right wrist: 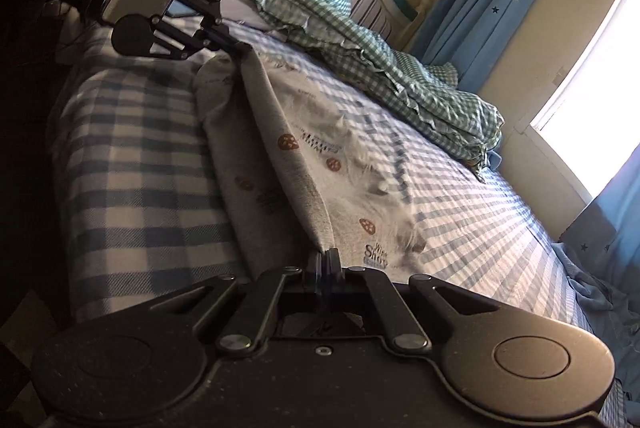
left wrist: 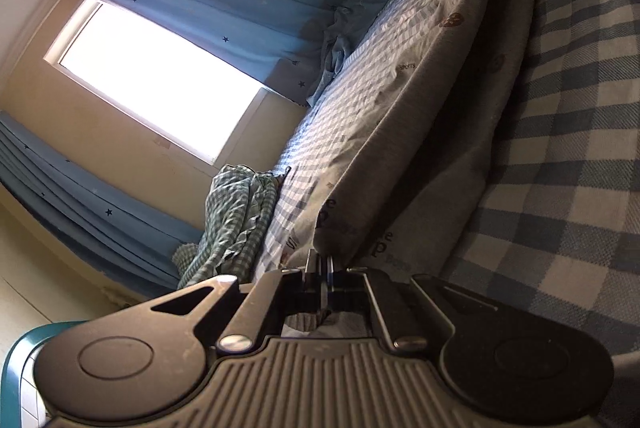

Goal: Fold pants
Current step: 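Lift the waistband with both tools and fold it over toward the pant cuffs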

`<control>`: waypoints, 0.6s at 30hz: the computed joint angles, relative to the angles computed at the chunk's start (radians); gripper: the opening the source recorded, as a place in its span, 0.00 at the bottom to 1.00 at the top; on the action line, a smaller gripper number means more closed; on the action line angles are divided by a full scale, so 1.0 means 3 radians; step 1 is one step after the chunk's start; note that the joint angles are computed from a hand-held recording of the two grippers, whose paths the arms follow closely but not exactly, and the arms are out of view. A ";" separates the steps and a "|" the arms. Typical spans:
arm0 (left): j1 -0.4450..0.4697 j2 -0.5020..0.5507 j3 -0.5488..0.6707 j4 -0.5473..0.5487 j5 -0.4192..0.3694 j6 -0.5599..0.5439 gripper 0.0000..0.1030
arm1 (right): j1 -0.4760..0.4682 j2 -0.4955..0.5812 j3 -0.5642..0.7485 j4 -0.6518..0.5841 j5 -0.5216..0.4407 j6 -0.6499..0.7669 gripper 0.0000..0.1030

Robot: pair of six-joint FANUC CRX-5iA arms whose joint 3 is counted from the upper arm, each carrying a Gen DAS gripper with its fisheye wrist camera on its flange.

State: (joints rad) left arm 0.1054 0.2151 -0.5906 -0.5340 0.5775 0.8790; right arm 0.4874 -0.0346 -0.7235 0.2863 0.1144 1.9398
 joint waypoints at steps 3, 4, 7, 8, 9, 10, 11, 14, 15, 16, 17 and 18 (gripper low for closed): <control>-0.0052 -0.0032 -0.0016 0.0041 -0.0202 0.0111 0.01 | 0.0023 0.0050 -0.0032 -0.0073 0.0009 0.0018 0.00; -0.0070 -0.0044 -0.0017 0.0068 -0.0281 0.0164 0.01 | 0.0038 0.0065 -0.0012 -0.0190 -0.0006 0.0097 0.00; -0.0078 -0.0072 -0.0125 0.0356 -0.0275 0.0042 0.06 | 0.0045 0.0091 -0.0006 -0.0302 0.0035 0.0068 0.00; -0.0081 -0.0106 -0.0161 0.0458 -0.0307 0.0041 0.08 | 0.0055 0.0092 0.0005 -0.0391 0.0045 0.0124 0.01; -0.0084 -0.0142 -0.0180 0.0506 -0.0341 0.0088 0.13 | 0.0057 0.0096 0.0008 -0.0453 0.0065 0.0155 0.01; -0.0083 -0.0186 -0.0191 0.0511 -0.0397 0.0162 0.19 | 0.0059 0.0097 0.0004 -0.0461 0.0074 0.0145 0.04; -0.0081 -0.0257 -0.0182 0.0436 -0.0498 0.0321 0.36 | 0.0058 0.0093 -0.0009 -0.0464 0.0090 0.0135 0.10; -0.0058 -0.0496 -0.0276 0.0324 -0.0579 0.0768 0.71 | -0.0015 0.0033 -0.0158 -0.0122 0.0271 -0.0235 0.30; -0.0060 -0.0587 -0.0304 0.0313 -0.0643 0.0938 0.75 | -0.0045 -0.0018 -0.0205 -0.0078 0.0329 -0.0307 0.33; -0.0062 -0.0650 -0.0364 0.0467 -0.0645 0.0950 0.79 | -0.0051 -0.0070 -0.0217 -0.0182 0.0360 -0.0252 0.45; -0.0070 -0.0690 -0.0451 0.0741 -0.0582 0.0859 0.89 | -0.0072 -0.0113 -0.0233 -0.0228 0.0402 -0.0252 0.61; -0.0089 -0.0751 -0.0527 0.0976 -0.0522 0.0895 0.97 | -0.0087 -0.0176 -0.0244 -0.0361 0.0449 -0.0198 0.67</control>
